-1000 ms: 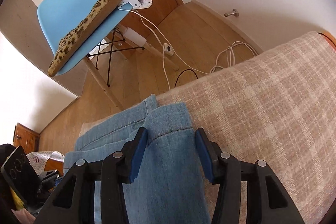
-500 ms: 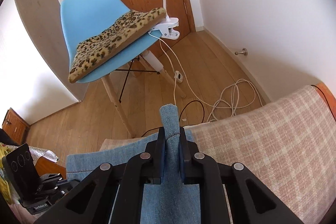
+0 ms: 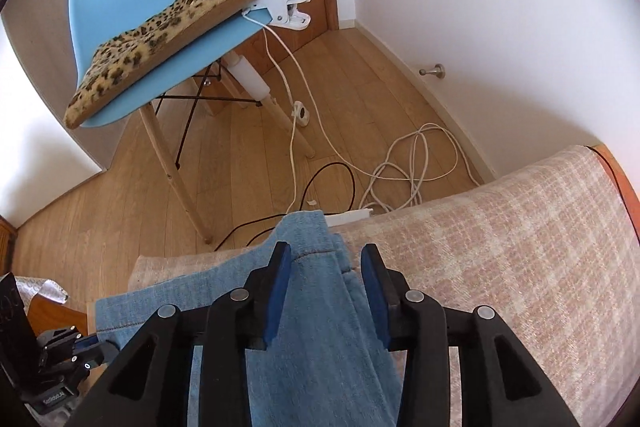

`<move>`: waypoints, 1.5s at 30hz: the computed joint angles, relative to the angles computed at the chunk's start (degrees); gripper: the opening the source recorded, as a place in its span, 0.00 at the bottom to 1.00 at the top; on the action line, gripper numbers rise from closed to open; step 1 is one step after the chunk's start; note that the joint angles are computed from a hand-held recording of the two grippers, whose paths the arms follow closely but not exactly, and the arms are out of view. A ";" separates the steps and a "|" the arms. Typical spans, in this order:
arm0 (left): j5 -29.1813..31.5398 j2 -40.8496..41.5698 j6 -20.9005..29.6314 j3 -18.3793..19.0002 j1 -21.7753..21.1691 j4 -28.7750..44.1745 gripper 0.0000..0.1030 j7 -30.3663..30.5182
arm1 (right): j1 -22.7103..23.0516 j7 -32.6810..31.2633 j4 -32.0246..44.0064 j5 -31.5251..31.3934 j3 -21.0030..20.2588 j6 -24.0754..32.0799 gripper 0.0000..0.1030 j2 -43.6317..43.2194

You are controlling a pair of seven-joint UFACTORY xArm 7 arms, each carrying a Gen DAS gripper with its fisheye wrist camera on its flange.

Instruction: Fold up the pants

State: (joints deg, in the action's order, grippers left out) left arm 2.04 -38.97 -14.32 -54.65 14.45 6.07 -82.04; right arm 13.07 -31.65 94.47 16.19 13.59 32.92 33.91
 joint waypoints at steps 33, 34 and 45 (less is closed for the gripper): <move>7.51 37.56 31.27 34.02 -44.51 61.07 0.50 50.60 | -33.20 -11.52 -69.90 3.81 -37.55 0.53 0.60 -77.94; 8.66 40.74 32.49 33.92 -45.91 64.88 0.51 50.82 | -34.54 -12.02 -69.92 3.16 -39.27 0.57 0.60 -77.93; 7.17 80.33 51.04 34.35 -65.88 116.47 0.63 59.72 | -45.73 -20.29 -65.38 4.76 -54.29 -1.71 0.61 -69.40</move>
